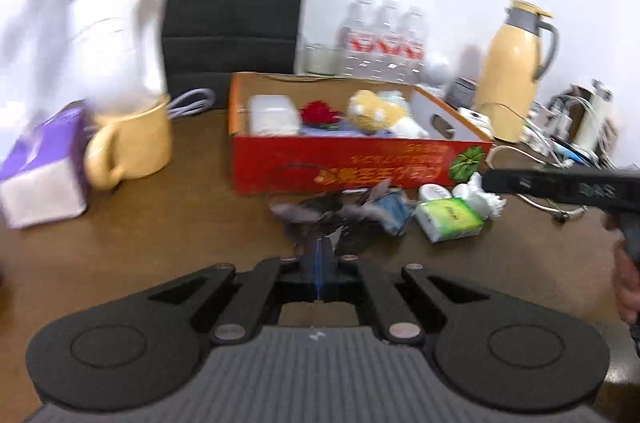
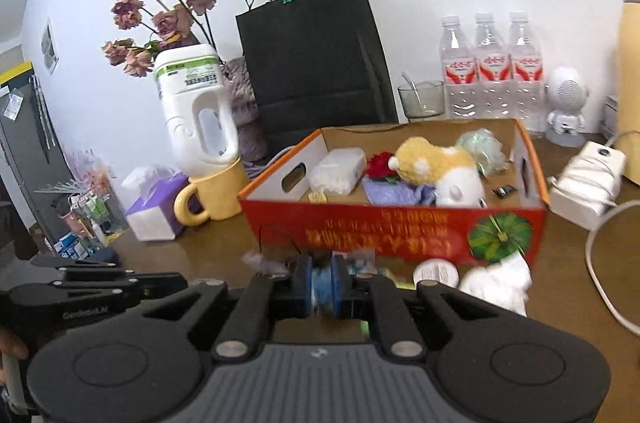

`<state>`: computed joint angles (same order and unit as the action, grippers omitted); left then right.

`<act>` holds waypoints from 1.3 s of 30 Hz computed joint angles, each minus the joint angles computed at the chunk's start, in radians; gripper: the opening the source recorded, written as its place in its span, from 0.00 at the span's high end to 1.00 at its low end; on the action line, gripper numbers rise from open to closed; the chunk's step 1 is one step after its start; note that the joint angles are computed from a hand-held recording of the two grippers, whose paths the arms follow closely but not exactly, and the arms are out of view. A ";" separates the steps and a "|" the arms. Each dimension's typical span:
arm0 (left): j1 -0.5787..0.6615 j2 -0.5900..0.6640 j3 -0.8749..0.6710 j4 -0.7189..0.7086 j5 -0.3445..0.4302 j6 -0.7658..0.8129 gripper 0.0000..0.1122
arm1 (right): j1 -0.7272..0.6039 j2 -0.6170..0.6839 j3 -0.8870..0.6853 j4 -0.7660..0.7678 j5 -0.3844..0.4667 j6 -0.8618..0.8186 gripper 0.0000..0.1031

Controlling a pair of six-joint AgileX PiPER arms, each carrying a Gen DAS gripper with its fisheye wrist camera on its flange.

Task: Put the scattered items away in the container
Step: 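Grasp a clear packet with the left tool while the right tool grasps a blue packet, then carry both packets over the box and open both tools to drop them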

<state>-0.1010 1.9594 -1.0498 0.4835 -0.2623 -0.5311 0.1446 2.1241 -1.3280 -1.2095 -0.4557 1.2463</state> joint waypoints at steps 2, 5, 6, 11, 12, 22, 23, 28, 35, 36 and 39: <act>-0.001 -0.034 0.098 -0.163 -0.078 0.114 0.99 | 0.000 -0.052 0.117 0.164 -0.017 -0.191 0.91; 0.001 -0.069 0.205 -0.147 -0.186 0.045 0.99 | 0.007 -0.108 0.271 0.385 -0.063 -0.460 0.91; -0.008 -0.076 0.230 -0.164 -0.210 0.047 0.99 | 0.009 -0.118 0.311 0.429 -0.079 -0.517 0.91; -0.174 -0.114 0.344 -0.607 -0.333 0.405 0.99 | 0.030 -0.169 0.463 0.610 -0.129 -0.691 0.91; -0.213 -0.119 0.363 -0.683 -0.369 0.463 0.99 | 0.033 -0.187 0.499 0.645 -0.152 -0.728 0.91; -0.487 -0.142 0.483 -1.138 -0.707 0.695 0.99 | 0.059 -0.317 0.746 0.866 -0.370 -0.982 0.91; -0.480 -0.147 0.482 -1.132 -0.696 0.694 0.99 | 0.065 -0.325 0.761 0.882 -0.382 -1.000 0.91; -0.437 -0.151 0.429 -1.083 -0.641 0.713 0.99 | 0.073 -0.337 0.722 0.946 -0.330 -1.041 0.91; -0.288 -0.017 0.054 -0.964 -0.395 0.803 0.99 | -0.018 -0.211 0.352 0.784 -0.096 -0.834 0.91; -0.267 0.013 -0.015 -0.954 -0.345 0.813 0.99 | -0.038 -0.184 0.275 0.699 -0.056 -0.744 0.91; -0.204 0.119 -0.280 -1.003 -0.116 0.908 0.99 | -0.070 -0.065 0.009 0.421 0.069 -0.444 0.91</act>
<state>-0.3052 2.0785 -1.3302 -0.5195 -0.3787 0.3770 0.0741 2.0587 -1.3186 -0.7884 -0.3866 0.8027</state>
